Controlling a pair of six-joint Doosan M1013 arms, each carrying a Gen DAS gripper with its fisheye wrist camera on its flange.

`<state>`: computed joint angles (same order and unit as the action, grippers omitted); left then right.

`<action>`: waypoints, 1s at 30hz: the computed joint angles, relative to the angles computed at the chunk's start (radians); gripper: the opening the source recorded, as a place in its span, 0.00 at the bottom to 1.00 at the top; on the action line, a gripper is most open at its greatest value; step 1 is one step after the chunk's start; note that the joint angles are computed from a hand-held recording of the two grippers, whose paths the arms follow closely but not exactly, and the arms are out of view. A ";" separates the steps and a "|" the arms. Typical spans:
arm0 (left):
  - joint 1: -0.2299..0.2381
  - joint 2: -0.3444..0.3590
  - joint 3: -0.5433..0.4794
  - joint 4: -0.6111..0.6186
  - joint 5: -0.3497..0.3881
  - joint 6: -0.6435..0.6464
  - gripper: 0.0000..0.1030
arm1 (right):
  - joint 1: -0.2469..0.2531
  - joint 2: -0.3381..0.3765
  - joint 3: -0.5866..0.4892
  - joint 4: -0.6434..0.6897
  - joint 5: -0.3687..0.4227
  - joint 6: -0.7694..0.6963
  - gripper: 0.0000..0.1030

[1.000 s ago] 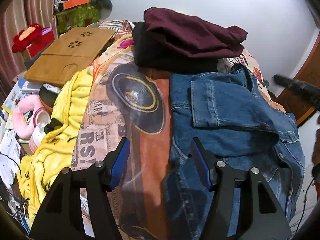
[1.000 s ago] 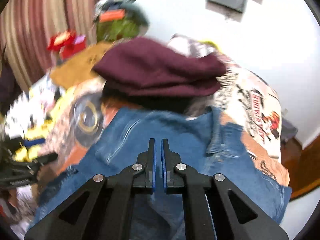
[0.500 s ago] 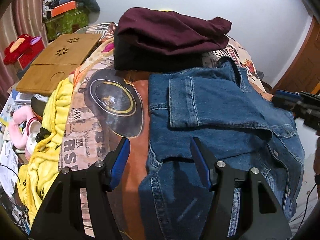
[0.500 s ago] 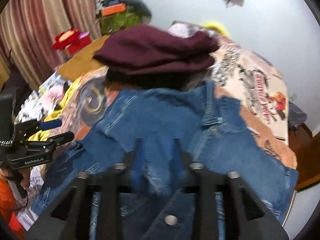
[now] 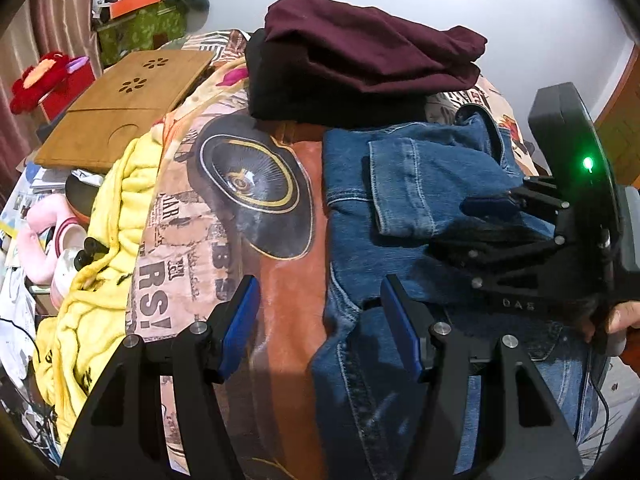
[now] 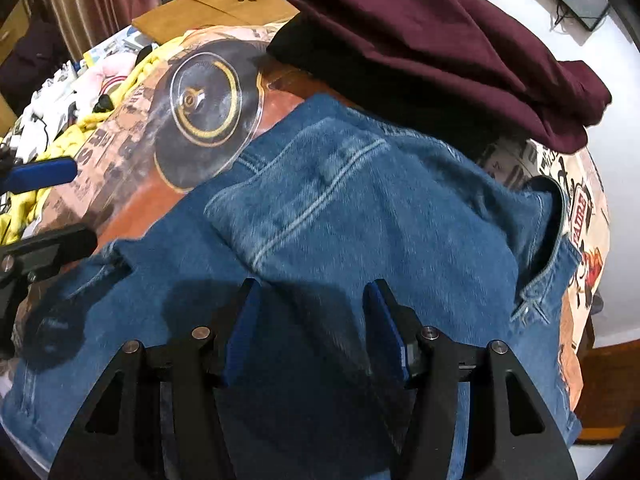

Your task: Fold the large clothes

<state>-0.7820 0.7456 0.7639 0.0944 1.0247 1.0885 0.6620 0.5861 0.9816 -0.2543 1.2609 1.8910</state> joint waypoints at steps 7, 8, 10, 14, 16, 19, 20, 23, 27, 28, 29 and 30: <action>0.006 0.016 -0.024 -0.022 0.013 -0.009 0.60 | -0.018 -0.047 0.067 0.002 -0.110 0.100 0.06; 0.005 0.017 -0.028 -0.019 0.012 -0.009 0.60 | -0.017 -0.056 0.072 -0.006 -0.129 0.126 0.05; 0.001 0.019 -0.035 -0.009 0.013 -0.008 0.60 | -0.018 -0.089 0.101 -0.021 -0.176 0.157 0.05; -0.007 0.026 -0.059 0.012 0.017 0.002 0.60 | -0.018 -0.168 0.181 -0.064 -0.254 0.258 0.05; -0.012 0.029 -0.073 0.022 0.015 0.008 0.60 | -0.021 -0.213 0.229 -0.105 -0.292 0.339 0.05; -0.021 0.039 -0.100 0.042 0.014 0.018 0.60 | -0.023 -0.274 0.295 -0.179 -0.330 0.471 0.05; -0.025 0.044 -0.113 0.050 0.017 0.024 0.60 | -0.023 -0.281 0.299 -0.202 -0.329 0.505 0.05; -0.035 0.061 -0.149 0.064 0.026 0.043 0.60 | -0.018 -0.311 0.336 -0.262 -0.315 0.571 0.05; -0.018 0.105 -0.229 -0.113 0.070 0.106 0.60 | -0.008 -0.327 0.364 -0.281 -0.289 0.618 0.06; -0.011 0.115 -0.247 -0.173 0.081 0.120 0.60 | -0.004 -0.327 0.368 -0.290 -0.275 0.634 0.06; -0.004 0.131 -0.273 -0.235 0.098 0.132 0.60 | -0.002 -0.328 0.369 -0.288 -0.262 0.639 0.07; 0.003 0.151 -0.306 -0.291 0.122 0.137 0.60 | -0.001 -0.329 0.372 -0.279 -0.250 0.643 0.09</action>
